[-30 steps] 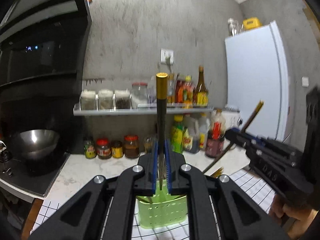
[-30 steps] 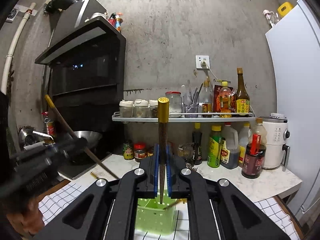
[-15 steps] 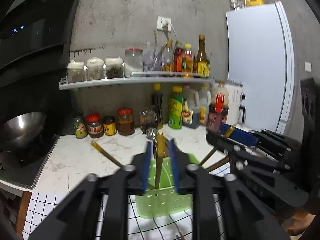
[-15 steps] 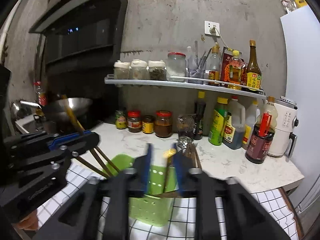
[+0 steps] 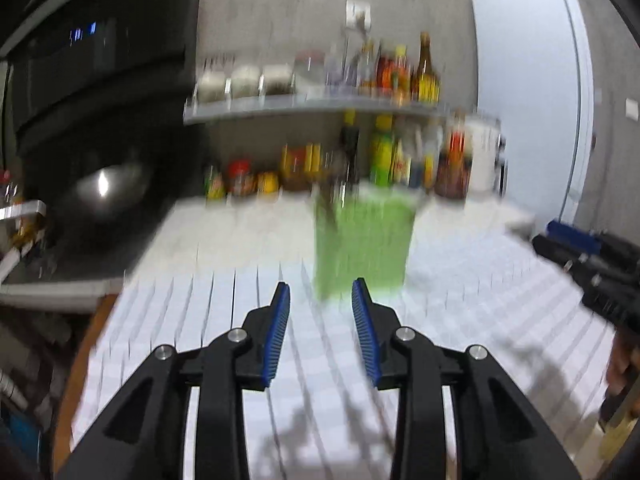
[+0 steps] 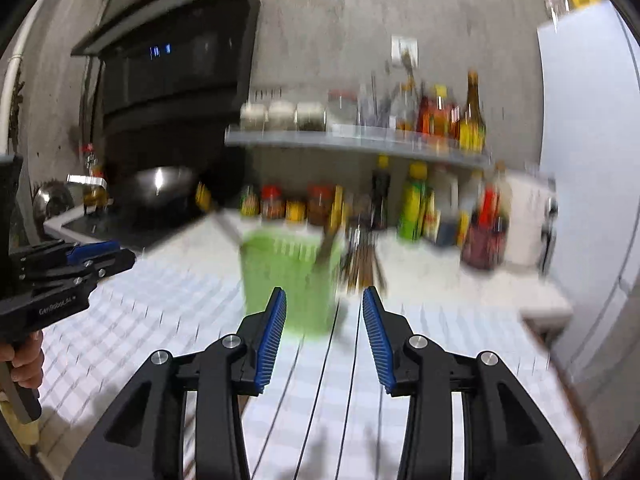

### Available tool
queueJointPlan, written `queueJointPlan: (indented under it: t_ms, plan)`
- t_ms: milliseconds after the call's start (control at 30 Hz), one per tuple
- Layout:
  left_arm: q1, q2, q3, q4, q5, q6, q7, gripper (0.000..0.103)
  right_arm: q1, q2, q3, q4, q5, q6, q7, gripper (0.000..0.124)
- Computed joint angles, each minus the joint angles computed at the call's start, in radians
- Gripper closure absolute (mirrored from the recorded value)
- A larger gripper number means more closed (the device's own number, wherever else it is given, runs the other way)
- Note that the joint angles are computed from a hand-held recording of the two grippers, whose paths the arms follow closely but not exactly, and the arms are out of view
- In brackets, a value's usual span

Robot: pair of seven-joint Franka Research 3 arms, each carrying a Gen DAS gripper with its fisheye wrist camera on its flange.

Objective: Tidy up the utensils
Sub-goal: 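Grasp a brown chopstick with the left tool while the right tool grasps another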

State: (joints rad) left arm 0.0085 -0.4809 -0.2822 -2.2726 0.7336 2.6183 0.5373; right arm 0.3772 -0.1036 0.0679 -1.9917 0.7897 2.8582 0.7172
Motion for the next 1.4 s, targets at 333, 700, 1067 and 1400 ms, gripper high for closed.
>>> queueJointPlan:
  t_ms: [333, 700, 1067, 1400]
  plan:
    - [-0.140, -0.126, 0.027, -0.248, -0.233, -0.083, 0.033, 0.071, 0.007, -0.156, 0.017, -0.280, -0.186, -0.157, 0.191, 0.082]
    - [-0.149, -0.131, 0.051, -0.294, -0.296, -0.027, 0.058, 0.071, 0.049, -0.136, 0.037, -0.292, -0.228, -0.185, 0.276, 0.095]
    - [-0.152, -0.094, 0.059, -0.278, -0.336, 0.010, 0.100, 0.071, 0.042, -0.106, 0.042, -0.279, -0.304, -0.167, 0.307, 0.106]
    - [-0.211, -0.031, 0.085, -0.242, -0.436, 0.061, 0.200, 0.071, 0.011, -0.111, 0.005, -0.281, -0.267, -0.186, 0.248, 0.116]
